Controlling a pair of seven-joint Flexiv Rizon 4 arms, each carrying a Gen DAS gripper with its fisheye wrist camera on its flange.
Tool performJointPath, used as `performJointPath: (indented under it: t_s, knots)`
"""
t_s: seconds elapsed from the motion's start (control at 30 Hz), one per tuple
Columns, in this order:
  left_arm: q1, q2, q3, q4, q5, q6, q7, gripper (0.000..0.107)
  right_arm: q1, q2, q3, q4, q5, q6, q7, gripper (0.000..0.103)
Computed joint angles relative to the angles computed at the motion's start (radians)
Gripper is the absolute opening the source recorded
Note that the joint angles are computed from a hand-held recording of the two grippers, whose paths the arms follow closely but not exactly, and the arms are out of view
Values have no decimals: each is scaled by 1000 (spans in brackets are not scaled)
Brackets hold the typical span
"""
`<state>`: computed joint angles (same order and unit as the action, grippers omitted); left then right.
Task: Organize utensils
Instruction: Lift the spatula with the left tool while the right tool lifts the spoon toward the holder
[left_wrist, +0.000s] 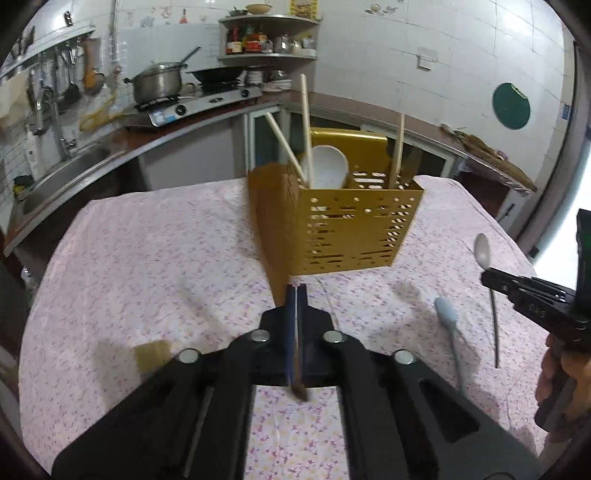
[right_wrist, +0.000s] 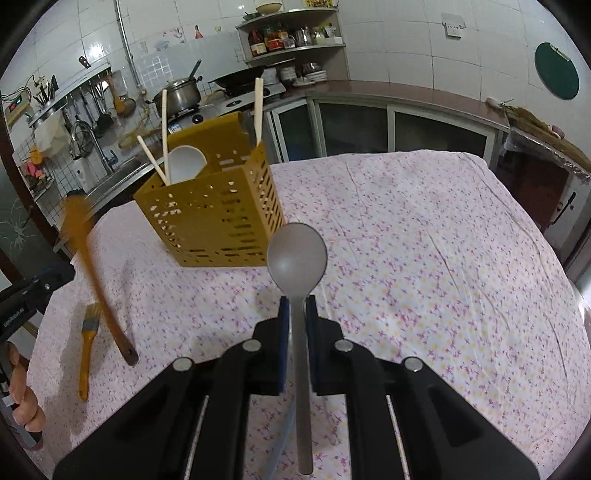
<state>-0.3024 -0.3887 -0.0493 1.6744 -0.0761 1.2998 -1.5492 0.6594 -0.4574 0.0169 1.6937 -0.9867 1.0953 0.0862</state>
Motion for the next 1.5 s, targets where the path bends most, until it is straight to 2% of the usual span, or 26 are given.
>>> performJointPath:
  t_s: [0.2,0.3,0.37,0.43,0.47,0.67,0.77,0.87,0.93,1.03,1.07,1.1,1.17,1.2,1.33,1.5]
  knots:
    - [7,-11,-4,-7,1,-4,4,0,-2,-14,5,-16,23,0,-28,9]
    - [12,-37,2,-45,-1,-60,10,0,-4,-23,10,-23,52,2,-56,9]
    - [9,-69,18,-96,2,-130,-5,6,-4,-29,7,-24,63,8,-67,9]
    - [7,-116,36,-167,9,-221,-38,34,-4,-32,2,-22,71,17,-71,9]
    - [11,-135,34,-193,5,-255,-49,37,-4,-32,-1,-20,74,20,-71,9]
    - [15,-245,29,-343,16,-407,-75,40,-18,-43,-3,-19,122,26,-105,9]
    - [-21,-315,70,-458,78,-504,-115,40,-23,-51,-5,-26,144,30,-125,9]
    - [-19,-359,64,-519,90,-549,-119,40,-21,-59,-11,-31,158,32,-139,9]
    - [-24,-373,63,-540,102,-552,-118,49,-20,-67,-14,-38,170,35,-145,9]
    - [-36,-395,72,-571,122,-550,-127,51,-16,-75,-18,-45,184,38,-150,9]
    - [-34,-394,70,-565,124,-540,-126,51,-14,-76,-20,-45,185,39,-152,9]
    - [-30,-388,67,-554,124,-532,-120,45,-13,-76,-21,-45,186,40,-156,9]
    - [-19,-372,59,-527,120,-520,-100,29,-10,-77,-24,-45,189,41,-159,9]
    - [-6,-359,51,-507,106,-521,-88,17,-9,-78,-25,-46,190,46,-157,9]
    - [37,-306,28,-420,50,-505,-57,17,-1,-89,-30,-63,192,54,-161,9]
    - [71,-225,13,-277,4,-407,-39,17,16,-94,-32,-81,190,50,-177,9]
